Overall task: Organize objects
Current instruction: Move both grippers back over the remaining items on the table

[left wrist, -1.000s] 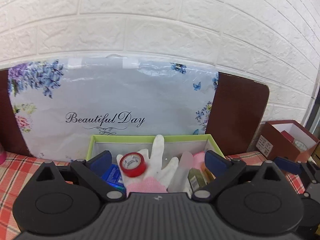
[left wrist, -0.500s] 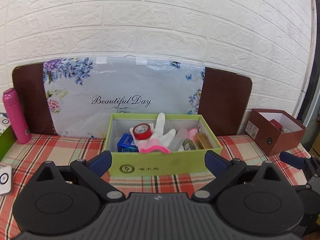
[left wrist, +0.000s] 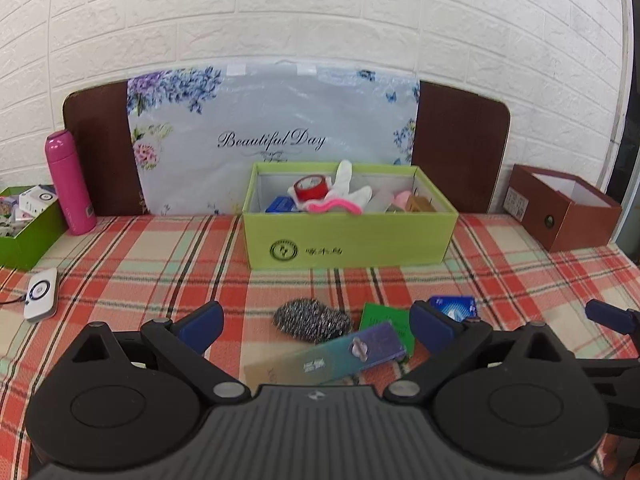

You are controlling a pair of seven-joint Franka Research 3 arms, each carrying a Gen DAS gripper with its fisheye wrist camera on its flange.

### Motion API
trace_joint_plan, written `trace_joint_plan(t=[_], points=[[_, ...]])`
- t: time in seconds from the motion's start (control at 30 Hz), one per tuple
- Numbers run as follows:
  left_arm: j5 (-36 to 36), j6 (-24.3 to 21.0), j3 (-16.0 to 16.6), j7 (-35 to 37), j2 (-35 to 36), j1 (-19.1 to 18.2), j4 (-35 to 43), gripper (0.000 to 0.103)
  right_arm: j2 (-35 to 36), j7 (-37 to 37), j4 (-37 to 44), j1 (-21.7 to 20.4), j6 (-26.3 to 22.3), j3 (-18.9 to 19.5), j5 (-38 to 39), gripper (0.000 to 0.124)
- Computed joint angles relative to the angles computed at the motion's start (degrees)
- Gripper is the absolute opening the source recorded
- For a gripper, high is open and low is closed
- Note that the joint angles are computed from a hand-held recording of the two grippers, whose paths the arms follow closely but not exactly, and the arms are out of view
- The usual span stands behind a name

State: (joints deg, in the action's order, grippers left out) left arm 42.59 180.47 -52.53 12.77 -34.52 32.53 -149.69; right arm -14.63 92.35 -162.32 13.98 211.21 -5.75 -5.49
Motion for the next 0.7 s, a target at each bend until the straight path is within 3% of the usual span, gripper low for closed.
trace_joint_plan(t=[0.13, 0.53, 0.7], points=[[-0.03, -0.20, 0.65, -0.06, 0.74, -1.23, -1.53, 0.102, -0.65, 1.07, -1.93, 0.62, -0.34, -0.28, -0.11, 0.103], [0.46, 1.75, 1.99, -0.37, 1.85, -1.08, -4.35, 0.102, -1.50, -2.92, -4.58, 1.88, -3.27, 4.31, 6.73, 0.103], [-0.37, 8.86, 0.90, 4.04, 1.28, 3.87, -6.07, 0.102, -1.48, 4.28, -3.10, 10.65, -10.56, -5.31, -2.92, 0.103]])
